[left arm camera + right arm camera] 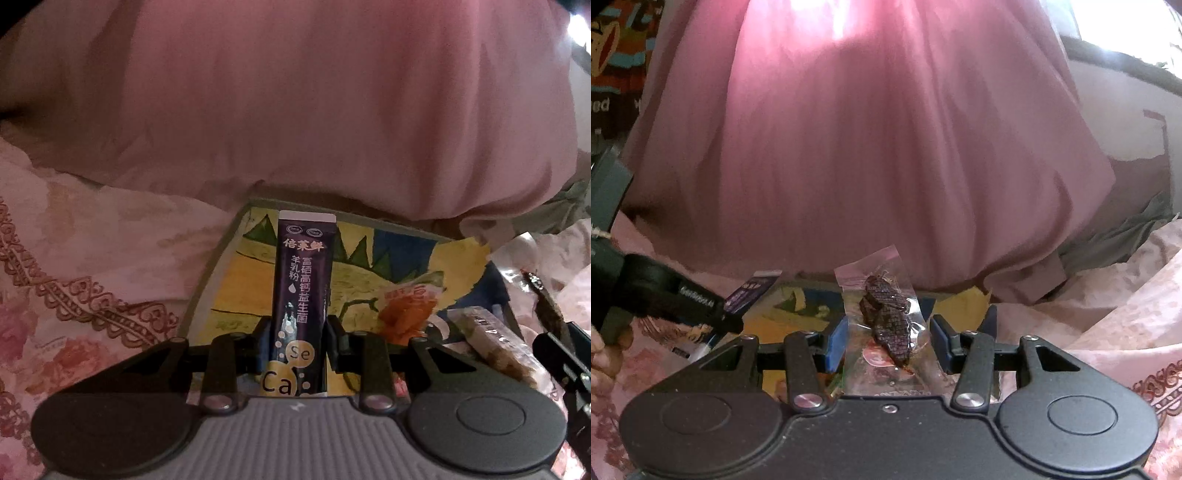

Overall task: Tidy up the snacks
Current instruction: 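Lift and carry the blue packet to the tray with the left gripper while the right carries the jerky, then open both grippers to drop the blue packet and jerky into the tray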

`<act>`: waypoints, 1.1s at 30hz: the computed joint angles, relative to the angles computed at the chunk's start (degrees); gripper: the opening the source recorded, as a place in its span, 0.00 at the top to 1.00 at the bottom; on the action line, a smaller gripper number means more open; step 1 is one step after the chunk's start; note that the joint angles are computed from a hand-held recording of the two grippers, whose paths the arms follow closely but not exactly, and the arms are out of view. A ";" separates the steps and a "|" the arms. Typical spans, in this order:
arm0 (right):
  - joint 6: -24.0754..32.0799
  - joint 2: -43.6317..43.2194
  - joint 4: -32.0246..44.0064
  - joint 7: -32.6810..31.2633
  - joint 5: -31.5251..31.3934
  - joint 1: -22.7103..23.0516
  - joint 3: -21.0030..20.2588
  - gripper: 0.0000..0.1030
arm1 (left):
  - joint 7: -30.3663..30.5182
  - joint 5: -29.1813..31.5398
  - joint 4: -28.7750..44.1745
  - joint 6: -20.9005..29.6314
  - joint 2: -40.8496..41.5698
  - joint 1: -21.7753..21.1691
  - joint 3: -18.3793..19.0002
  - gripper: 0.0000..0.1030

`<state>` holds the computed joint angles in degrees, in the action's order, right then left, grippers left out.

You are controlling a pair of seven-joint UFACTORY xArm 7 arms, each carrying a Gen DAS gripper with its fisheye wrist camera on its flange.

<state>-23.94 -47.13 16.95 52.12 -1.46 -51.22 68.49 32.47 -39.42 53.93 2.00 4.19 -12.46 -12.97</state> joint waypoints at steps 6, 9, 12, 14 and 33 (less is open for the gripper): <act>2.03 5.22 1.94 -3.38 -3.05 -1.20 1.07 0.51 | -13.73 13.49 2.80 -1.46 4.58 -2.57 2.22 0.68; 2.64 6.10 2.53 -4.24 -3.16 -1.83 1.96 0.51 | -17.53 16.95 4.30 -1.03 6.38 -2.22 1.90 0.68; 3.10 6.32 2.56 -4.55 -3.40 -2.14 2.20 0.51 | -22.98 21.98 5.94 0.12 8.28 -3.39 3.48 0.68; 2.50 7.35 2.66 -4.81 -3.69 -2.96 2.48 0.51 | -24.73 23.57 6.53 0.08 9.46 -2.74 2.71 0.68; 2.78 10.52 3.24 -6.73 -2.65 -4.15 3.34 0.47 | -32.19 33.54 5.85 -1.33 12.14 -0.70 0.54 0.65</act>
<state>-21.16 -36.61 20.19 45.39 -4.10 -55.37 71.83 0.29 -5.88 59.77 0.67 16.33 -13.16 -12.44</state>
